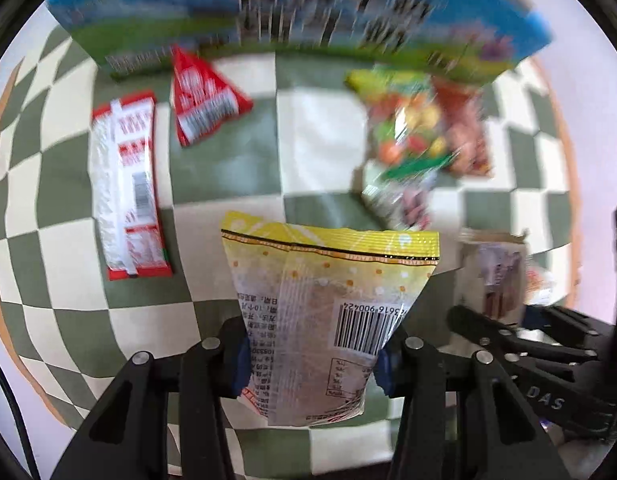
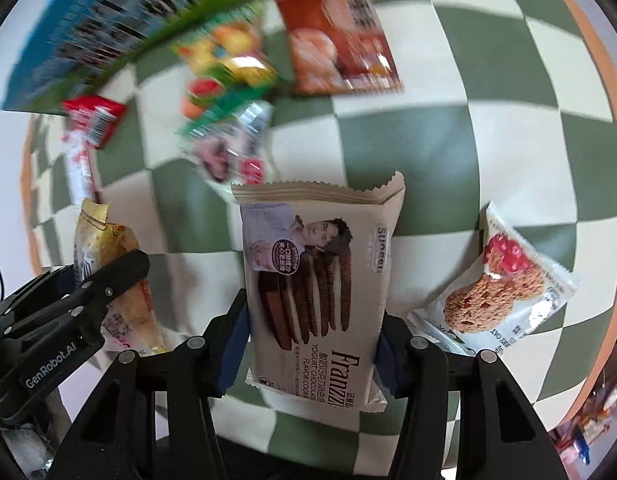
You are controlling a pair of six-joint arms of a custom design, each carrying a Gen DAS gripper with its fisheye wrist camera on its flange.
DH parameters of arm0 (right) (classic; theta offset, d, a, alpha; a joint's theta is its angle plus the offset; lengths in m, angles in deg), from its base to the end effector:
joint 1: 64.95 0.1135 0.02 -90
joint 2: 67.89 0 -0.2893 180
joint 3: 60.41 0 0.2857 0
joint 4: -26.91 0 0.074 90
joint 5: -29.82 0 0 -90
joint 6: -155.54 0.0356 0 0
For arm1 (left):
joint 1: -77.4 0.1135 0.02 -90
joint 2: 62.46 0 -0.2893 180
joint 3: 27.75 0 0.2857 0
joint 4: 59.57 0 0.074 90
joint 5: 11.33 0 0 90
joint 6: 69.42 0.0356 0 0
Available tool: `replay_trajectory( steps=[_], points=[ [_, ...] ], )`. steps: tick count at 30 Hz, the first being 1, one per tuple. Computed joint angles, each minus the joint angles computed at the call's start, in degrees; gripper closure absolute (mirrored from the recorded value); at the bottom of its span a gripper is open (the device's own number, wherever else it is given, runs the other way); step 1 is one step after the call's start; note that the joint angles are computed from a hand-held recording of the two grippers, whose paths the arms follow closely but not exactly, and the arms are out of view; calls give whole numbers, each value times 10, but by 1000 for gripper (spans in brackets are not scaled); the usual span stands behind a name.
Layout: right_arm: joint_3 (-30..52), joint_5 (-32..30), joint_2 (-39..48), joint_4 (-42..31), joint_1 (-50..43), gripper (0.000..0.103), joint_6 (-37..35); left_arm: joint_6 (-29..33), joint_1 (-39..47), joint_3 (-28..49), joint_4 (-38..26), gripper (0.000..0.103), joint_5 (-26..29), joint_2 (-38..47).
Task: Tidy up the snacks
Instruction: 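Carry both held packets up toward the cardboard box, then lower both packets into the box and open both tools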
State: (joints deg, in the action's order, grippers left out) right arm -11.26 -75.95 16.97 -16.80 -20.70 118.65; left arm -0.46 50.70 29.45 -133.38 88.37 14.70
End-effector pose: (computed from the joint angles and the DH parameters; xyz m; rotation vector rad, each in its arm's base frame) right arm 0.1694 0.1785 0.1285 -0.1945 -3.0119 -0.4858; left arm 0.1912 -0.1029 0.1892 -0.1401 -3.0037 0.1933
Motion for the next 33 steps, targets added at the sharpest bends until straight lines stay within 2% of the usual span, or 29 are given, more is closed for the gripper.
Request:
replay_trajectory(
  steps=[4, 8, 11, 15, 20, 24, 29, 31, 33],
  points=[
    [55, 10, -58, -59, -15, 46, -19, 26, 45, 107, -64, 59, 19, -4],
    [177, 28, -74, -130, -57, 46, -76, 80, 105, 242, -108, 59, 39, 41],
    [284, 53, -40, -168, -82, 46, -128, 103, 122, 351, -123, 59, 41, 107],
    [415, 78, 37, -213, -136, 46, -209, 105, 124, 454, -110, 59, 37, 216],
    [522, 82, 139, -244, -172, 46, -247, 100, 133, 530, -105, 59, 48, 324],
    [533, 75, 183, -240, -198, 46, -267, 100, 134, 578, -115, 59, 58, 405],
    [566, 43, 263, -241, -225, 46, -298, 93, 131, 597, -117, 57, 67, 469],
    [580, 29, 293, -258, -231, 45, -307, 97, 131, 604, -122, 51, 72, 491],
    [593, 25, 318, -274, -234, 37, -313, 103, 129, 605, -123, 42, 71, 502]
  ],
)
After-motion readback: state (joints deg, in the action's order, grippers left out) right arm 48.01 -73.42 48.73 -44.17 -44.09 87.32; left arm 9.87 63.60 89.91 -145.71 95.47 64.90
